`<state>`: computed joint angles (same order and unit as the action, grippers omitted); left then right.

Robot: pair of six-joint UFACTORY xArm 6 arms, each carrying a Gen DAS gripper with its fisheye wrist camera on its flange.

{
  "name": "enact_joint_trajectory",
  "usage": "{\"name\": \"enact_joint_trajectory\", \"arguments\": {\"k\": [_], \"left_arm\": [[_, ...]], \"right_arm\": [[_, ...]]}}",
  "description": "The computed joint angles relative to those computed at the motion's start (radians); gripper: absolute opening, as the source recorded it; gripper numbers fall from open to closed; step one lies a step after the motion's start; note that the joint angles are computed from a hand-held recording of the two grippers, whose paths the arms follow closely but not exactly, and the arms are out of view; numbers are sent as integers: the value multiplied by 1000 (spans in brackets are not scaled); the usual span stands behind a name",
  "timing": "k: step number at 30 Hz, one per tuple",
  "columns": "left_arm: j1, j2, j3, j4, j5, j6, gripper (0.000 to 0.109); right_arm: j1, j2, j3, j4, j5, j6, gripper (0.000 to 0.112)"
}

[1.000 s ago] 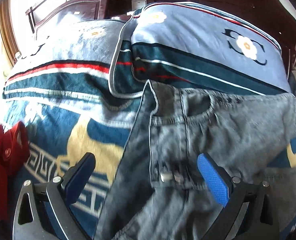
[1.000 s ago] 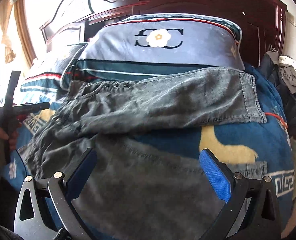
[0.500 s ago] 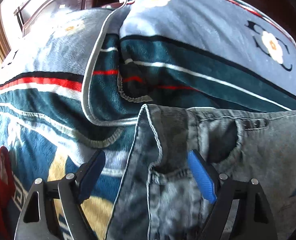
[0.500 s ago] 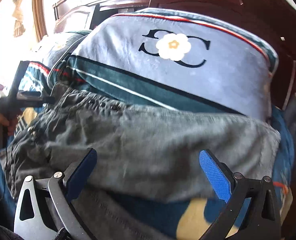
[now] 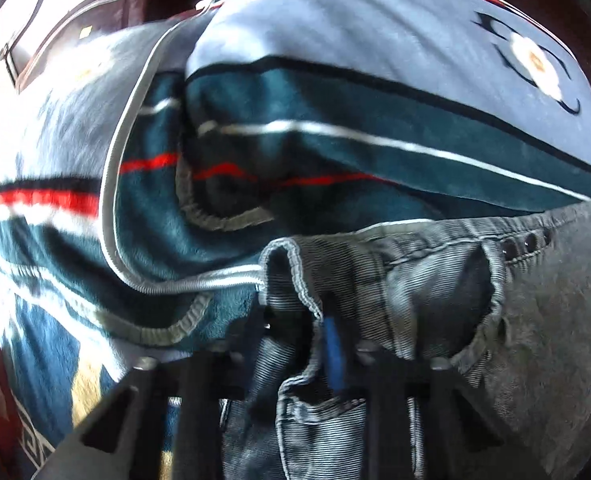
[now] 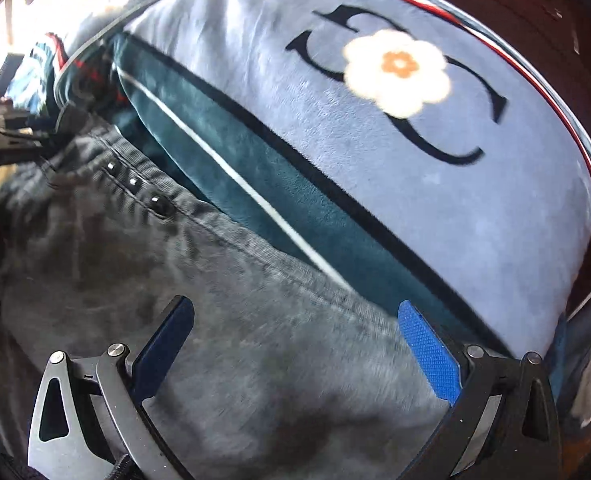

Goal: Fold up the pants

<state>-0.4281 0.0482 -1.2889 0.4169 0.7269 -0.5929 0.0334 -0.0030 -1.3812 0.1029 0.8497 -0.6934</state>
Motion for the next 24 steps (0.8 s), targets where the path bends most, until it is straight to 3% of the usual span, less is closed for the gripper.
{"name": "enact_joint_trajectory", "arguments": {"k": [7,16,18,21,23,24], "left_arm": [[28,-137,121,-128,-171,68,21],[22,-352,253,-311,-265,256,21],[19,-397,285,-364,-279,302,21],[-3,-443,309,-389,-292,330,21],[-16,-456,311,-379,-291,337,21],[-24,-470,316,-367,-284,333,21]], "right_arm": [[24,90,-78,-120,-7,-4,103],[42,125,-95,-197,13,-66,100],[46,131,-115,-197,37,-85,92],[58,130,-143,-198,82,-106,60],[67,129,-163,-202,116,-114,29],[75,118,-153,-217,120,-114,21]]}}
